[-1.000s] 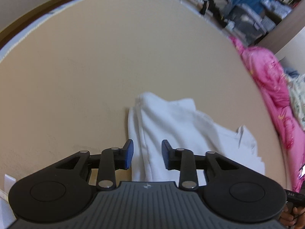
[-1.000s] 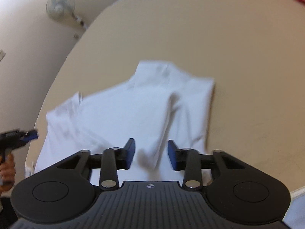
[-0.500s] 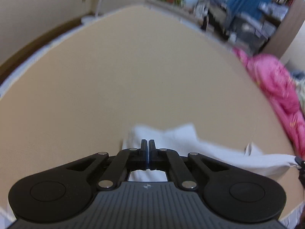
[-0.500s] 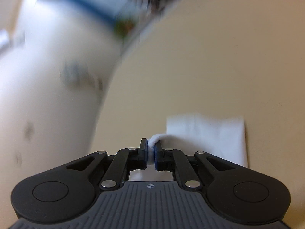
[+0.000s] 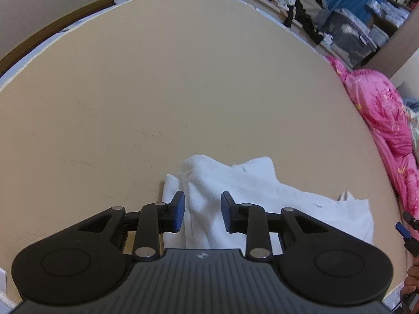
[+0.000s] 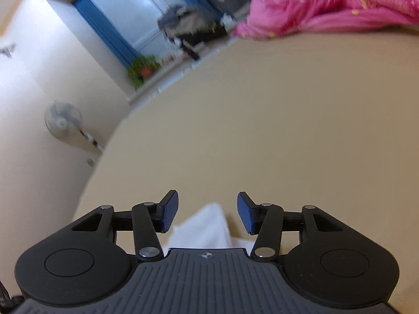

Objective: Fold small clothes

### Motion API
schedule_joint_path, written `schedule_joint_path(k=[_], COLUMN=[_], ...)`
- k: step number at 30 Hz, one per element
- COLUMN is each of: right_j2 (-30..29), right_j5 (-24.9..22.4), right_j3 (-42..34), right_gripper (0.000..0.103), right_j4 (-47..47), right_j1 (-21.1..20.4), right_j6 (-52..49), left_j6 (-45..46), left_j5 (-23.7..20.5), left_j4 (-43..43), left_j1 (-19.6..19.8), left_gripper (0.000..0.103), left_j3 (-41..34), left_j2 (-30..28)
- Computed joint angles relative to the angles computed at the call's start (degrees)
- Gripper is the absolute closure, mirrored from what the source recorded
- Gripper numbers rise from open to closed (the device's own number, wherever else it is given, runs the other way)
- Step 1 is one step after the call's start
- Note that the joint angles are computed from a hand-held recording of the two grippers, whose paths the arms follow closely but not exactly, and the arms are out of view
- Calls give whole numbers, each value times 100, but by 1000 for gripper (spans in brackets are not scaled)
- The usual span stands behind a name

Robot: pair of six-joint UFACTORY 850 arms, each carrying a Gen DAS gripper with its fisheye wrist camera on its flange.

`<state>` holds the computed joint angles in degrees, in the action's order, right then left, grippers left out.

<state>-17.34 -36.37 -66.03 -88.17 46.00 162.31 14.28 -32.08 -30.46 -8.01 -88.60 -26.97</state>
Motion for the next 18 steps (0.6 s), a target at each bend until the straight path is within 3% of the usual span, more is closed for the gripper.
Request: schedule_joint_path(k=[3, 7, 9, 11, 12, 13, 15, 18], right_j2=[-303, -768, -852, -1004, -1080, -1150, -1153, -898], right_j5=[723, 669, 588, 537, 498, 429, 28, -1085], right_j3=[-353, -906, -974, -1158, -1251, -1341, -1376, -1033], right_gripper=[51, 51, 51, 59, 85, 101, 103, 103], right_j4=[820, 2211, 2252, 2292, 2331, 2292, 1709, 555], right_j1=[-151, -244, -254, -261, -256, -236, -147, 65], right_j6=[-1448, -3517, -3604, -3767, -3934, -4039, -3552, -1980], left_j6=[-231, -515, -538, -538, -636, -764, -904, -77], left_j5=[7, 135, 242, 420, 582, 800, 1307, 2050], left_j4=[299, 635, 807, 1073, 1291, 1507, 1651, 741], left_j1=[-91, -198, -247, -318, -364, -395, -421, -441], left_gripper=[69, 69, 70, 98, 98, 98, 98, 98], left_j3=[-206, -232, -225, -195, -145, -74, 115, 411], left_j2=[-181, -268, -270, -253, -213, -145, 40, 283])
